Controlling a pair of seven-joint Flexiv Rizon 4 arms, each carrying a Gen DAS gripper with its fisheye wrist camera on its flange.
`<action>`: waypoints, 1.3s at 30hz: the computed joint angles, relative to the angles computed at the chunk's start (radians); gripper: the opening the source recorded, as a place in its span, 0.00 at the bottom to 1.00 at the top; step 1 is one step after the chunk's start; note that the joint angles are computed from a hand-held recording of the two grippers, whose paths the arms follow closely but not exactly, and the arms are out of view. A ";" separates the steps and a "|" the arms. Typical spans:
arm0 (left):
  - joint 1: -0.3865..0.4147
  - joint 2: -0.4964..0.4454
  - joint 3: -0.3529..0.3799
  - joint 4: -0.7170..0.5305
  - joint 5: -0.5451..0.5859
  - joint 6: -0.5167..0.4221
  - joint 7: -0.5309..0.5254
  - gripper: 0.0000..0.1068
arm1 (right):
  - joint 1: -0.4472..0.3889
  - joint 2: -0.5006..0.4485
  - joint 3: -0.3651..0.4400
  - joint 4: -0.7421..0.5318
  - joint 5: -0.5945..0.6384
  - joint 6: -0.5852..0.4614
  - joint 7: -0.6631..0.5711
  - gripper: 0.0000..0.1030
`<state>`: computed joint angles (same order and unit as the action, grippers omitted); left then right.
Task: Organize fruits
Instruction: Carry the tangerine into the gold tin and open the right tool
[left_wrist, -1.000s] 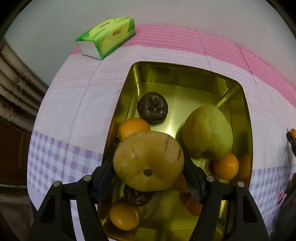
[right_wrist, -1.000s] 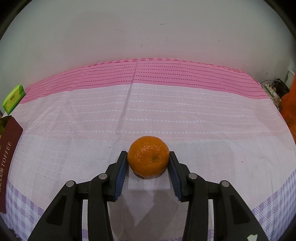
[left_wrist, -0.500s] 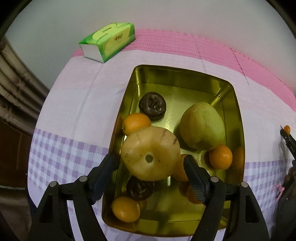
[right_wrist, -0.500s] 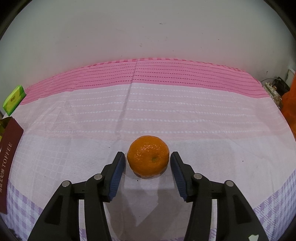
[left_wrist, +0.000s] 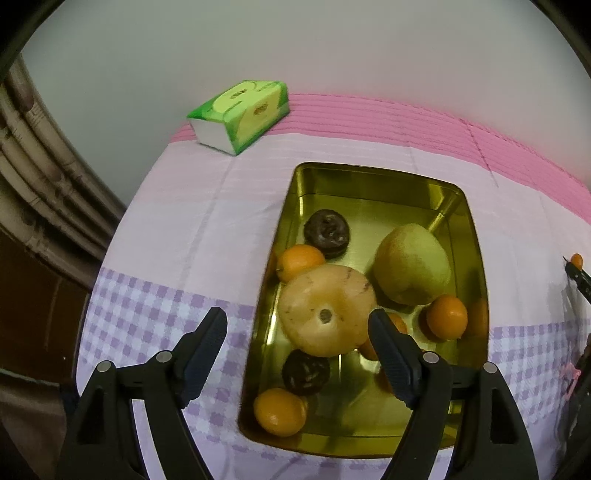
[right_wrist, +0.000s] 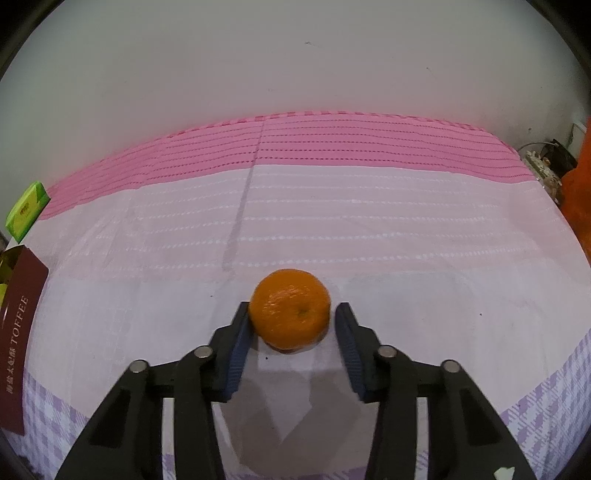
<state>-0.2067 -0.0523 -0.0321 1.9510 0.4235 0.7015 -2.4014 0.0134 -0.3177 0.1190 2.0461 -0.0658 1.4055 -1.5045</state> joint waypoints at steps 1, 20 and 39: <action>0.003 -0.001 0.002 0.001 -0.002 0.000 0.001 0.74 | 0.010 0.004 -0.012 0.006 -0.014 -0.001 0.008 0.37; 0.058 0.095 0.011 0.102 -0.013 0.015 -0.066 0.83 | 0.049 0.134 0.100 0.053 0.072 -0.041 -0.126 0.36; 0.127 0.235 -0.018 0.199 -0.013 -0.052 -0.138 0.83 | 0.316 0.271 0.171 -0.022 0.474 -0.295 -0.469 0.36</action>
<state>-0.0796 0.1826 -0.0502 2.1502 0.4109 0.6499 -2.5395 0.3291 -0.0468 0.2902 2.0243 0.4085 1.1109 -1.9732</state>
